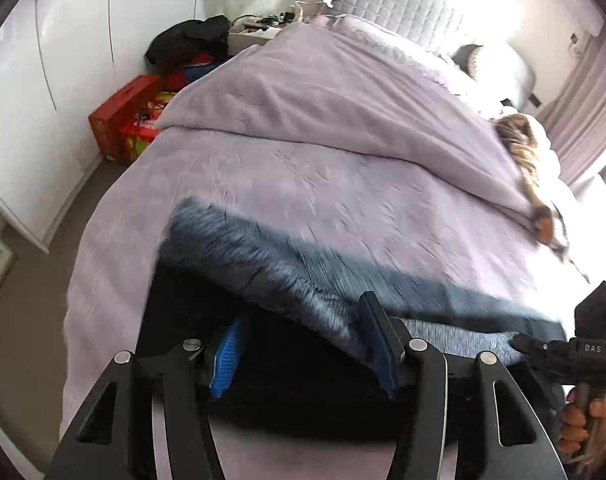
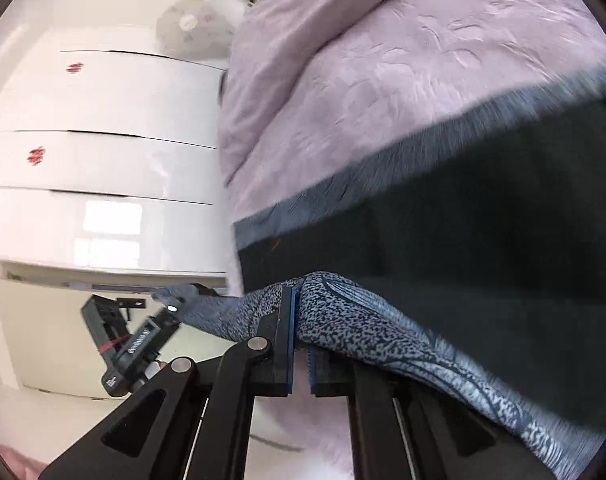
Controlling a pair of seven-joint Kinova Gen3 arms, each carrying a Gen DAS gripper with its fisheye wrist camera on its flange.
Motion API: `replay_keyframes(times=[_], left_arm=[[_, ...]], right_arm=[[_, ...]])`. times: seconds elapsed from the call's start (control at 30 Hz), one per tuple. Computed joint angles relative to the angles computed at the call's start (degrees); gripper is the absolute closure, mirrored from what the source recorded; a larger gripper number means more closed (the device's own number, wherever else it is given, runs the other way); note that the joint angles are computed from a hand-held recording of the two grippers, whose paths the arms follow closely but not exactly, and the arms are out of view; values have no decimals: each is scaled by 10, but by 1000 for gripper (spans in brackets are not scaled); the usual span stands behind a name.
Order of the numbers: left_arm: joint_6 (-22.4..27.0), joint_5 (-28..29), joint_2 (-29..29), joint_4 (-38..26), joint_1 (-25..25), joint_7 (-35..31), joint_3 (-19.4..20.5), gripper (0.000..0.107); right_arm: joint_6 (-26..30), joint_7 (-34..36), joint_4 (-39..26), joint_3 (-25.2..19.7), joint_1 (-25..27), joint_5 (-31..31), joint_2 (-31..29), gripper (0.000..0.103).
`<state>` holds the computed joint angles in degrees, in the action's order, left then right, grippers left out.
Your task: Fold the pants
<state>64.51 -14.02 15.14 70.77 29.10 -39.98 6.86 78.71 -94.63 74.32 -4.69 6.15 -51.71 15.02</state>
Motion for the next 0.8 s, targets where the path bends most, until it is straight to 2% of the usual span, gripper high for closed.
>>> replay_keyframes(times=[0.1,0.2,0.3,0.33,0.4,0.43,0.47,0.5,0.53,0.57,0.6,0.73,0.8], left_arm=[[25,-30,66,-40,6,0,-16,51],[71,-37,123,-80,13,0,-33,51],[100,-56,134,-96,28,-4,-47,51],[108,-53,129,-99,28,-8,-46,51],[120,-47,111,-103,30,-24,-40,51],[127,-48,105,-109,34,-38,-35,51],[134,-47,99,-116,39,-56,-28,51],[136,-42,93,-118,45,-72,-20,50],[133,-31,84,-116,45,-89,-11,46],[134,-15,81,-123,47,-103,-2,33],[132,-2,82,-133,53,-111,6,30],[132,58,103,-183,84,-150,34,30],[138,89,131,-227,106,-159,44,30]], right_arm=[[-7,-18,-80,6,-40,40,78,94],[17,-55,-146,-8,-57,103,141,94],[1,-83,-132,-33,-39,109,144,93],[1,-83,-129,-38,-35,109,139,90],[13,-73,-128,-32,-35,102,120,68],[14,-60,-120,-19,-39,94,103,41],[7,-53,-102,2,-48,86,77,30],[5,-41,-82,12,-47,74,51,30],[10,-35,-67,12,-36,72,24,30],[13,-32,-55,4,-19,79,-2,30],[25,-38,-41,-10,7,87,-29,30],[59,-102,12,-32,92,165,-134,30],[87,-104,49,-9,139,177,-188,30]])
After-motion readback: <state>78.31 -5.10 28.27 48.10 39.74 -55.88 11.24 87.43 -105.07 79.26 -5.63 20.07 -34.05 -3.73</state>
